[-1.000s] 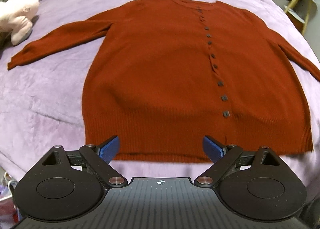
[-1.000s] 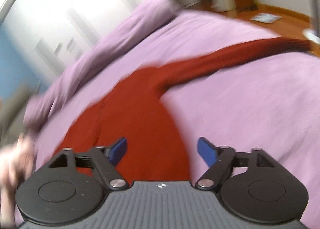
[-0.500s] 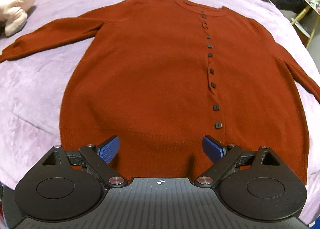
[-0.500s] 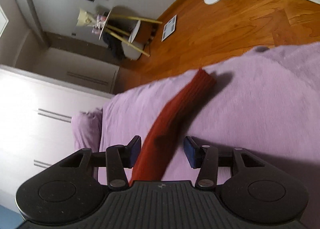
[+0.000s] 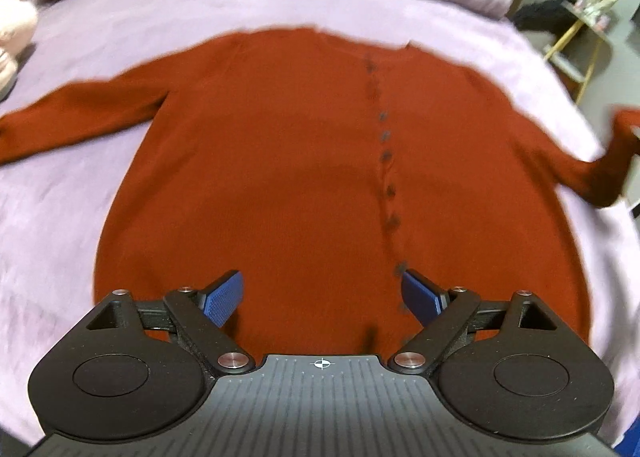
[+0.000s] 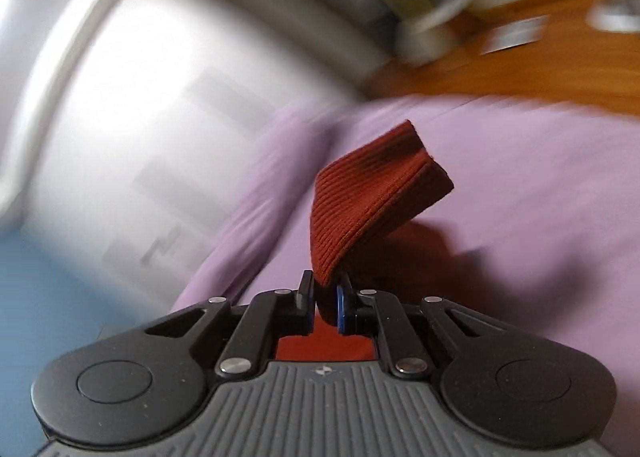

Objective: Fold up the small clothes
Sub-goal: 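Grasp the cardigan hem with both grippers and lift it toward the collar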

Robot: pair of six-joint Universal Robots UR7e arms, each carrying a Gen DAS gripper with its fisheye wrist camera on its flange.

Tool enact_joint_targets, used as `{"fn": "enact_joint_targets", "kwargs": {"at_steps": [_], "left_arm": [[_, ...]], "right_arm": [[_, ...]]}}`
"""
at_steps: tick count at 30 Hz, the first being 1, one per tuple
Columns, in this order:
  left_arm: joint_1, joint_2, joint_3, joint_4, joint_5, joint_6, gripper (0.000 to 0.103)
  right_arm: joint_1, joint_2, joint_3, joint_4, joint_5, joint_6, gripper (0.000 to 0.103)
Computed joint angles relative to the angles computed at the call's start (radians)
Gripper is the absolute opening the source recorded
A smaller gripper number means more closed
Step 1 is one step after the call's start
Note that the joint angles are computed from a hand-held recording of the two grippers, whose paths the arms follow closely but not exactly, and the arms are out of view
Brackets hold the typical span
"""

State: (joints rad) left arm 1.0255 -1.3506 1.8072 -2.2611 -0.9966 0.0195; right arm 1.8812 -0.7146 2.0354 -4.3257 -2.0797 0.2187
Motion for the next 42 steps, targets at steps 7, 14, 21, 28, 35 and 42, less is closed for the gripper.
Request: {"fn": "enact_joint_targets", "kwargs": {"at_steps": [7, 14, 21, 28, 35, 42], "left_arm": [[0.065, 0.111, -0.115, -0.088, -0.189, 0.097, 0.089], [0.141, 0.244, -0.271, 0.005, -0.223, 0.0, 0.077], [0.217, 0.227, -0.293, 0.107, -0.38, -0.184, 0.076], [0.234, 0.254, -0.307, 0.095, -0.431, -0.221, 0.039], [0.199, 0.307, -0.357, 0.071, -0.383, -0.121, 0.008], [0.112, 0.31, -0.357, -0.32, -0.202, 0.385, 0.007]], "right_arm": [[0.041, 0.15, -0.173, 0.409, 0.141, 0.036, 0.018], [0.043, 0.152, -0.048, 0.382, -0.003, 0.187, 0.028], [0.01, 0.174, 0.003, 0.241, -0.033, 0.216, 0.037], [0.017, 0.197, -0.027, 0.245, -0.01, 0.205, 0.038], [0.022, 0.165, -0.045, 0.317, -0.027, 0.185, 0.048], [0.03, 0.157, -0.11, 0.353, -0.172, 0.148, 0.048]]}}
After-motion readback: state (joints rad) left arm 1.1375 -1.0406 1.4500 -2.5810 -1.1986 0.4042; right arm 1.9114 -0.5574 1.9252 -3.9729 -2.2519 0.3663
